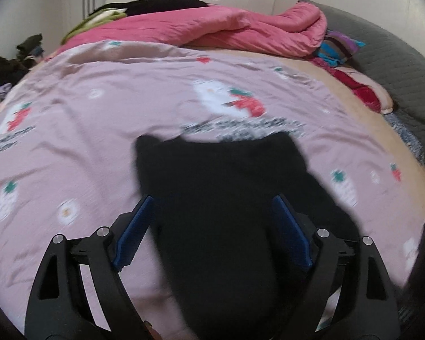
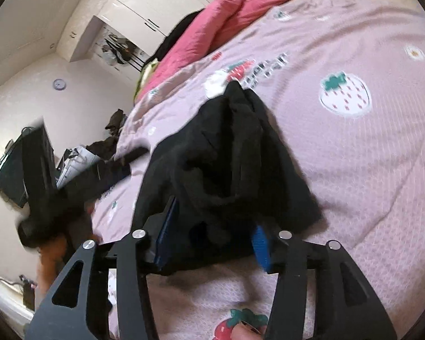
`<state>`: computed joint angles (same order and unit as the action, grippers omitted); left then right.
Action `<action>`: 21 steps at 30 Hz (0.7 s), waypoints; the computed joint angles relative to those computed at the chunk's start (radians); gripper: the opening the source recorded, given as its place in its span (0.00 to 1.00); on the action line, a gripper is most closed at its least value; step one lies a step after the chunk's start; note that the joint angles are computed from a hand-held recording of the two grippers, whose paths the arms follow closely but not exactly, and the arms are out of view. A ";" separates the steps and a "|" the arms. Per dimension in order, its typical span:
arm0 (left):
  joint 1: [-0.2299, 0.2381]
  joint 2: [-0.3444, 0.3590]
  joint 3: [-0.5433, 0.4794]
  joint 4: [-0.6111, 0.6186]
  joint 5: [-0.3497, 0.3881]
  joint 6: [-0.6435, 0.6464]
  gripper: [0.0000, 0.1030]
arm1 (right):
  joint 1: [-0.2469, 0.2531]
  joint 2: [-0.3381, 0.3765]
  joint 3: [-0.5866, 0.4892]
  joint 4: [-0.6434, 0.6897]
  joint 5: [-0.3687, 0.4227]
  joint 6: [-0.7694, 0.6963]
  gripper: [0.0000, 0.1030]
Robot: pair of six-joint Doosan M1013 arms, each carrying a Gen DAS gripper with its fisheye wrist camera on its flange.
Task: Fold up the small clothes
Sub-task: 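Lift the folded sweatshirt with both grippers and carry it across the bedspread, then lower the sweatshirt onto the bedspread and open both grippers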
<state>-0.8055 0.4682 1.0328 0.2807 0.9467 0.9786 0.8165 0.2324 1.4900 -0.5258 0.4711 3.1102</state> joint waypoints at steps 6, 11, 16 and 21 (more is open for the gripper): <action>0.005 -0.051 0.109 0.019 -0.046 -0.016 0.76 | -0.033 0.025 -0.060 0.194 0.035 -0.264 0.68; 0.014 -0.058 0.133 -0.010 -0.087 -0.002 0.78 | -0.061 0.054 -0.105 0.275 0.097 -0.331 0.68; 0.018 -0.058 0.134 -0.029 -0.090 0.020 0.79 | -0.085 0.091 -0.150 0.347 0.143 -0.412 0.67; 0.017 -0.053 0.127 -0.035 -0.088 0.032 0.79 | -0.084 0.103 -0.163 0.323 0.128 -0.465 0.26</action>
<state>-0.7880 0.4151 1.1594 0.2458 0.8590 1.0108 0.7327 0.3358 1.3266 -0.2027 0.5996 2.6448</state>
